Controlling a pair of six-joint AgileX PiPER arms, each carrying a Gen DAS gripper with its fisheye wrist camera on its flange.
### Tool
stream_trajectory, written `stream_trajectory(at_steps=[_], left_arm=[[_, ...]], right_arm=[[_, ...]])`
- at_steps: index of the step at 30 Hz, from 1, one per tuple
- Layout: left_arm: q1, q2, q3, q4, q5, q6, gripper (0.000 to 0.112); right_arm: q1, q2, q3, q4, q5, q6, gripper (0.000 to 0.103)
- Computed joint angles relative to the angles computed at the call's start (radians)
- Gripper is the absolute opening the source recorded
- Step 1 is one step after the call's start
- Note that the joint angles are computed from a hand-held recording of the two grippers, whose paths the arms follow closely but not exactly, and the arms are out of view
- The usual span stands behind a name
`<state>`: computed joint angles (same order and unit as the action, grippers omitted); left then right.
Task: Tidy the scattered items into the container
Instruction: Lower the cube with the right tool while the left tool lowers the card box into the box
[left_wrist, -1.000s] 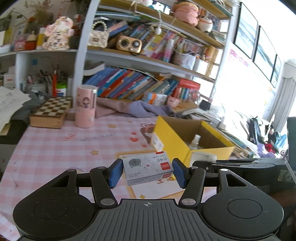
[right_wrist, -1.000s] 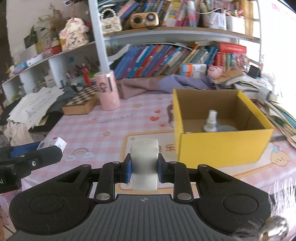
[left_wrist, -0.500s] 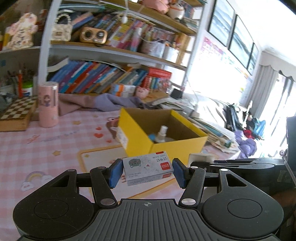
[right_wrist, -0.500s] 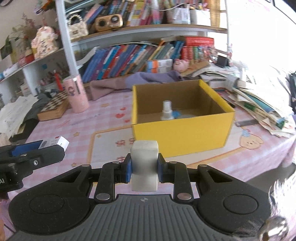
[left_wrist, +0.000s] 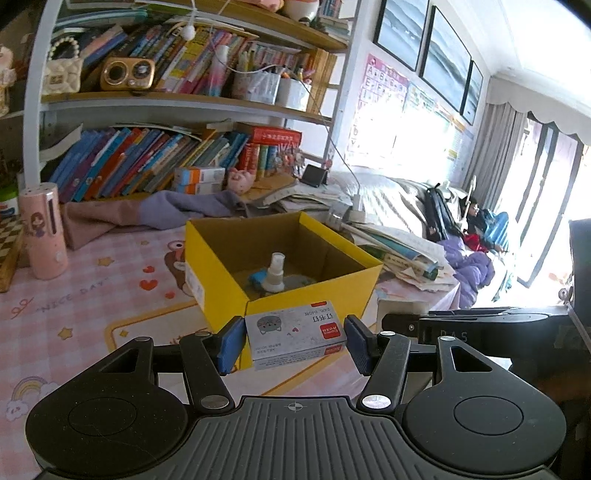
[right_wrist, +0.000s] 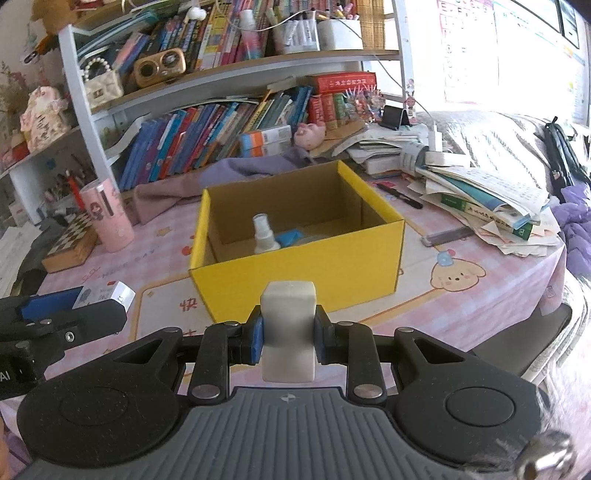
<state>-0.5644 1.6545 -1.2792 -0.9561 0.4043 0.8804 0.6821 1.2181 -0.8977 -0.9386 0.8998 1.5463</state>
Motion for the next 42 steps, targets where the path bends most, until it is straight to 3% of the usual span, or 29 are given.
stream_trajectory(at_steps=[16,25,33,38,42], left_arm=[[-0.06,0.167,-0.212,0.237,-0.016,-0.27,0.058],[-0.101,0.301,-0.413,0.476,-0.01,-0.536,0.058],[-0.137,0.425,-0.62,0.806,0.039,-0.907,0.058],[-0.159,0.517,-0.779,0.982,0.113,-1.087,0.058],[-0.17,0.628,-0.978,1.087,0.208,-1.195,0.058]], right_arm=[[-0.303,0.038,-0.017,0.152,-0.262,-0.293,0.024],[-0.526,0.113,-0.088,0.349,-0.432,-0.614,0.024],[-0.708,0.244,-0.218,0.826,-0.532,-1.208,0.024],[-0.786,0.348,-0.321,1.135,-0.525,-1.576,0.024],[-0.833,0.447,-0.422,1.312,-0.468,-1.798,0.024]])
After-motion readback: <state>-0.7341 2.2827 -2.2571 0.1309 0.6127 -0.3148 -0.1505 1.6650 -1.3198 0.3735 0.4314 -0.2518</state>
